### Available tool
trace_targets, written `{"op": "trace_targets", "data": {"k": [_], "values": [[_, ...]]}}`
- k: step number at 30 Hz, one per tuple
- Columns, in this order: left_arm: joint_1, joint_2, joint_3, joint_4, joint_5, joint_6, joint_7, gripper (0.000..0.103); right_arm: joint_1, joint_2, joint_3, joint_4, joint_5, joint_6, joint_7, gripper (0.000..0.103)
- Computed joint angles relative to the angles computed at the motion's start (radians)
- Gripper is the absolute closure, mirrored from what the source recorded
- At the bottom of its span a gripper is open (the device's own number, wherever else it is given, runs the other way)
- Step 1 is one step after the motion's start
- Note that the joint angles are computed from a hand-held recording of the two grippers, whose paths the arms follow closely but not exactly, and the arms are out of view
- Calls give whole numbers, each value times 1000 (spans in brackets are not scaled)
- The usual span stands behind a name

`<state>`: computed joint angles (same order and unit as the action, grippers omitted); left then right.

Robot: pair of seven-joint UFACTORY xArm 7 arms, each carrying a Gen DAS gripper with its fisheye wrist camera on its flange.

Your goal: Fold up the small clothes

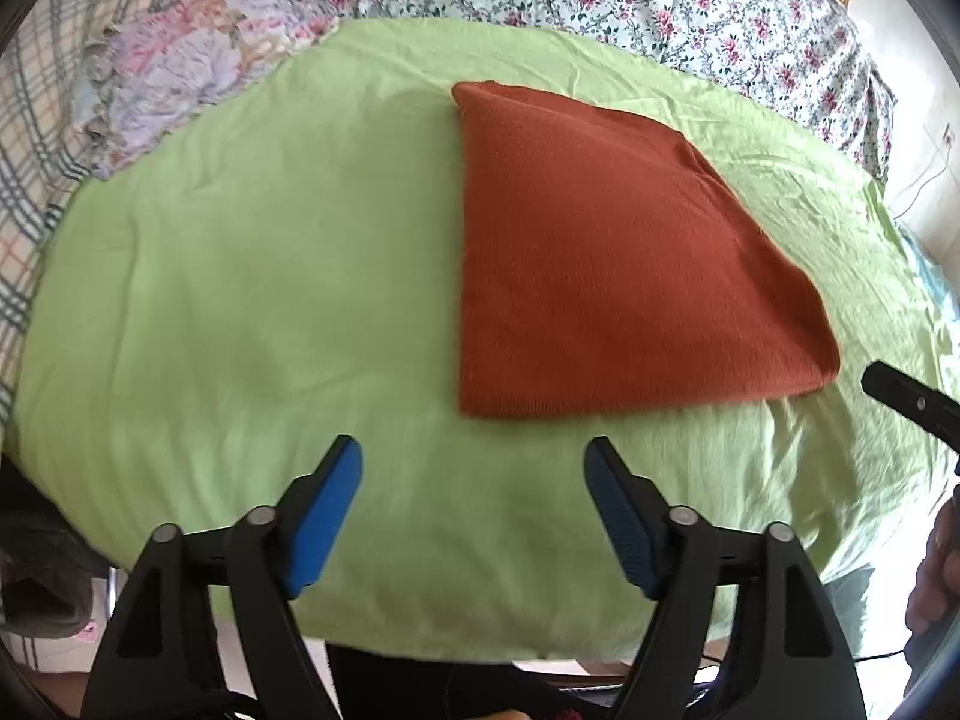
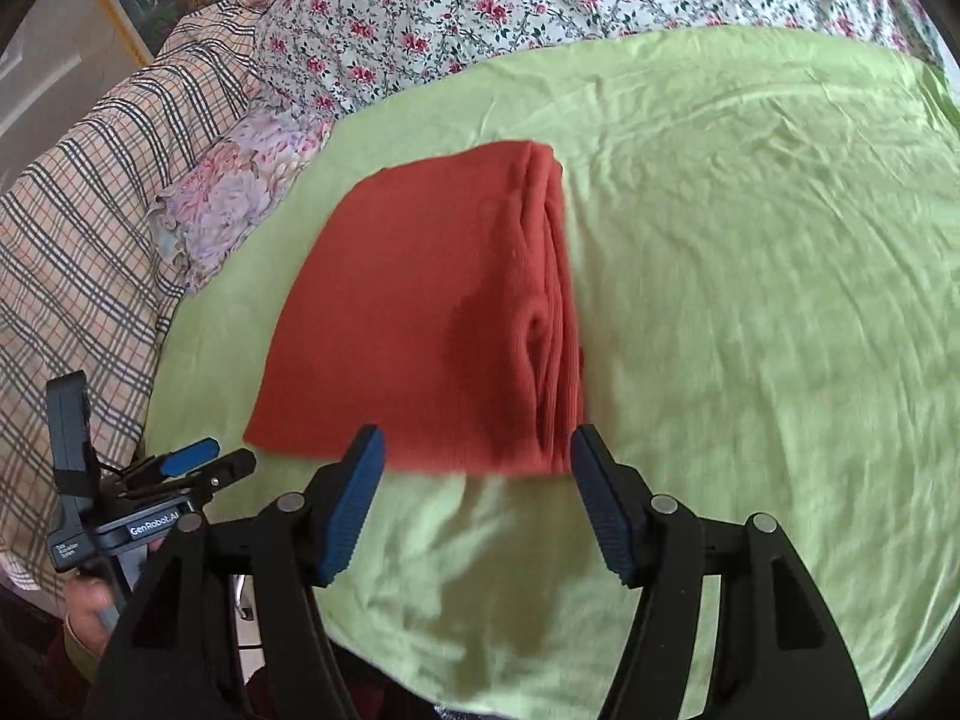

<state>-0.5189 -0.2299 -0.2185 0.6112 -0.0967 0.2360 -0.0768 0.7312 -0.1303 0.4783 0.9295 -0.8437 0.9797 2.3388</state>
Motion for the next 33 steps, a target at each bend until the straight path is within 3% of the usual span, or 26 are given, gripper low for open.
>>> {"op": "trace_targets", "data": {"k": [5, 10, 14, 17, 26, 33], "values": [[-21, -87, 6, -98, -10, -23, -18, 20, 49, 75, 21, 54, -20, 43, 40, 25], [-26, -134, -5, -147, 12, 25, -52, 18, 113, 130, -4, 101, -22, 60, 3, 15], [21, -160, -40, -162, 80, 30, -92, 17, 156, 165, -21, 131, -26, 80, -2, 8], [22, -160, -27, -164, 91, 21, -98, 16, 170, 185, -42, 139, -26, 54, -26, 8], [22, -107, -27, -85, 129, -5, -63, 14, 184, 192, -75, 185, 32, 91, -191, 5], [64, -17, -63, 41, 187, 9, -92, 11, 115, 105, -80, 126, 45, 55, -256, 3]]}}
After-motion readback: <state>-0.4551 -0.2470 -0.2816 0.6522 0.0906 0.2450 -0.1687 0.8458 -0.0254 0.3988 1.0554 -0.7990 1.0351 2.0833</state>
